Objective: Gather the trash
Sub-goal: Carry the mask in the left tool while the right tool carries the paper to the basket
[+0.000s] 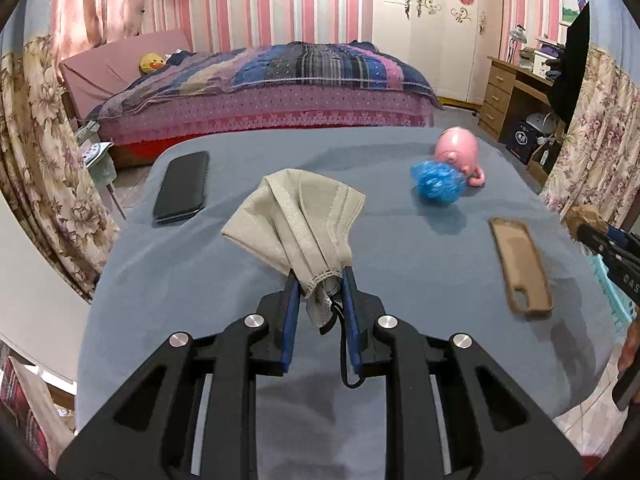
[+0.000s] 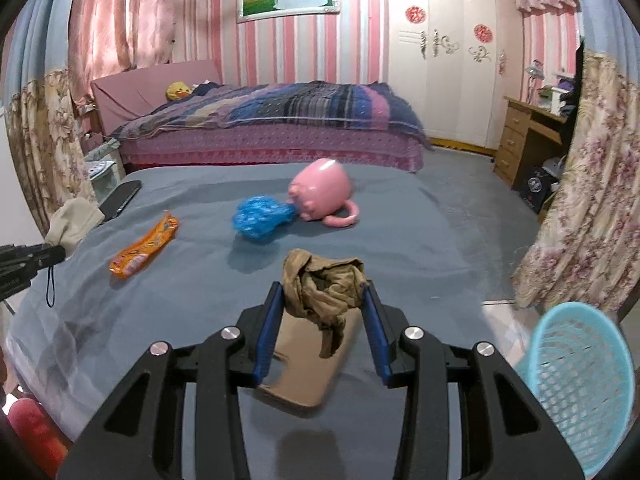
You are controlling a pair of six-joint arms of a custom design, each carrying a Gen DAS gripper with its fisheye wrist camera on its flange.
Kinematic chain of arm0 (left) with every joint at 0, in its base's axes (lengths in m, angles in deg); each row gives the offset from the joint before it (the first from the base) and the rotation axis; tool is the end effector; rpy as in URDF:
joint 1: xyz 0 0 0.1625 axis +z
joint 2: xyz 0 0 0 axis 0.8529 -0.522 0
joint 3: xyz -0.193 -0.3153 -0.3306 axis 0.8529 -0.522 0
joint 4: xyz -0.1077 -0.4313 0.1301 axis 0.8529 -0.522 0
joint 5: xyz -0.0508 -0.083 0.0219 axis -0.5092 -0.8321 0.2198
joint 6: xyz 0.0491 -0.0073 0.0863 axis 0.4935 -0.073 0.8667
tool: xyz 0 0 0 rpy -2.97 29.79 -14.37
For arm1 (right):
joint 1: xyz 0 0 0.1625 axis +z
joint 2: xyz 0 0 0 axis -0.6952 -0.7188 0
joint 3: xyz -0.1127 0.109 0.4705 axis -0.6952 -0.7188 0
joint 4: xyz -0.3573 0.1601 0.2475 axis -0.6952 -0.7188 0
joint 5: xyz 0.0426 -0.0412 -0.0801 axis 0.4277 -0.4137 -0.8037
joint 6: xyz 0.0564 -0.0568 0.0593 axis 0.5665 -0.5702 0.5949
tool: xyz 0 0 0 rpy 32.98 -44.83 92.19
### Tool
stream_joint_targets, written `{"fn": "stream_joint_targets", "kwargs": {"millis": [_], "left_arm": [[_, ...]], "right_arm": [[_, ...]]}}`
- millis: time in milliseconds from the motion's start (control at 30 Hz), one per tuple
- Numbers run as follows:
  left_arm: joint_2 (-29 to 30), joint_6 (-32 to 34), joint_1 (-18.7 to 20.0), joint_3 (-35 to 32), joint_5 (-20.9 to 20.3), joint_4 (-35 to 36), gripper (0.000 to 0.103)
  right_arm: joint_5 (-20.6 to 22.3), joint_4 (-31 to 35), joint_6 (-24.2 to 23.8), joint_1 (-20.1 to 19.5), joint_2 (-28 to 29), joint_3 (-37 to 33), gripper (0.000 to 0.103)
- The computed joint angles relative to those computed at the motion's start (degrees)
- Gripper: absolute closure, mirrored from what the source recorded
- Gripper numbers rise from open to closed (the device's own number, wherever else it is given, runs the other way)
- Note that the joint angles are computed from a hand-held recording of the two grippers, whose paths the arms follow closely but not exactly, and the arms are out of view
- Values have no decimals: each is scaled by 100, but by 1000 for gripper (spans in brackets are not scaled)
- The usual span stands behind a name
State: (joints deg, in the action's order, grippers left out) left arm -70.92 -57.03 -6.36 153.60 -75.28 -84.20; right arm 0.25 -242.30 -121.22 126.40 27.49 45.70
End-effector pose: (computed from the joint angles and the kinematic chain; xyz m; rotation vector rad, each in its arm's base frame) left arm -0.2586 -0.7088 0.0032 -0.1626 1.9282 -1.1187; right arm 0.0224 -0.8509 0.2208 1.1730 -2.3316 0.8574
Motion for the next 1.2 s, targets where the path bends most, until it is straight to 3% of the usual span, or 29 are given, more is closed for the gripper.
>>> {"fn": "stream_joint_targets", "kwargs": {"millis": [267, 467, 867, 1200], "left_arm": [[1067, 1869, -46, -1528, -101, -1059, 84], [1784, 2637, -115, -2643, -446, -1124, 84], [3128, 3560, -282, -4934, -1129, -368, 84], [4582, 4111, -314, -7695, -1715, 782, 84]], "right_arm": [[92, -128, 83, -238, -211, -304, 63], [103, -248, 230, -457, -307, -598, 63], [-14, -397, 498, -863, -317, -1166, 63], [-317, -622, 680, -1104, -226, -1546, 63]]}}
